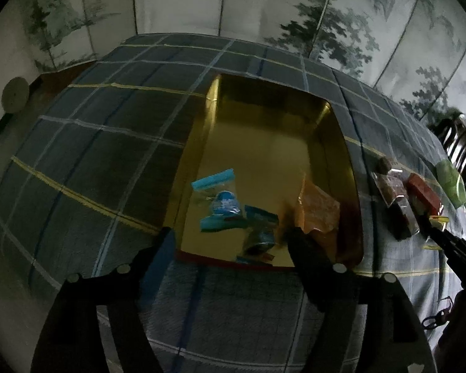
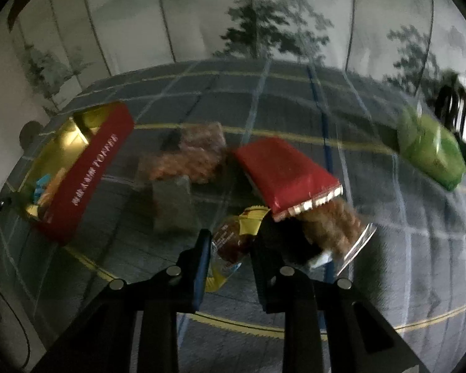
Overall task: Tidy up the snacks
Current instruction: 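Grasp the small yellow-wrapped snack with the right tool, then carry the yellow snack into the gold tin with the right tool and release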
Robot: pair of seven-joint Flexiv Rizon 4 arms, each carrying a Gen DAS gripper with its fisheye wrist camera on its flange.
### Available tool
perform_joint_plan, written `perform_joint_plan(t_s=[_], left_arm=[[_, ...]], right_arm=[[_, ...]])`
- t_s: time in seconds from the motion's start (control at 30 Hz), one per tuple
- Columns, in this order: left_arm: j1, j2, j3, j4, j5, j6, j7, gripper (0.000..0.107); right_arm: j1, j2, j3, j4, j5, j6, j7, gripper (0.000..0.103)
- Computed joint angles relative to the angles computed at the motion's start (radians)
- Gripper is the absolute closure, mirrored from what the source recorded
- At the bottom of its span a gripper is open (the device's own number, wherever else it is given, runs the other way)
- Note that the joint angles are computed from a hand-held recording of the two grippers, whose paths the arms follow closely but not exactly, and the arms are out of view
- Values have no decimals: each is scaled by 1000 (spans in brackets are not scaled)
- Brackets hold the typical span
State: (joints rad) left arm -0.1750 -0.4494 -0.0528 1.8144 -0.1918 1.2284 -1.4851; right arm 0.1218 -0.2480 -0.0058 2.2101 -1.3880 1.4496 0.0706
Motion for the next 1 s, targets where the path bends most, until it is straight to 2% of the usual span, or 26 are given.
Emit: perform_joint_plan(t_s=[0.17, 0.33, 0.47, 0.77, 1.0], left_arm=[[17, 24, -7, 30, -22, 27, 10, 33], [12, 46, 24, 48, -5, 42, -26, 31], [-4, 69, 85, 61, 64, 46, -97, 28], [51, 125, 115, 129, 96, 29, -189, 28], [84, 149, 106, 161, 98, 24, -198, 27]], right_arm=[[12, -1, 8, -38, -37, 33, -2, 77], [51, -59, 22, -126, -30, 109, -62, 77], [110, -132, 53, -198, 115, 130, -227, 77], [162, -269, 194, -343, 415, 52, -597, 77], [197, -343, 240, -437, 562, 26, -732, 77]])
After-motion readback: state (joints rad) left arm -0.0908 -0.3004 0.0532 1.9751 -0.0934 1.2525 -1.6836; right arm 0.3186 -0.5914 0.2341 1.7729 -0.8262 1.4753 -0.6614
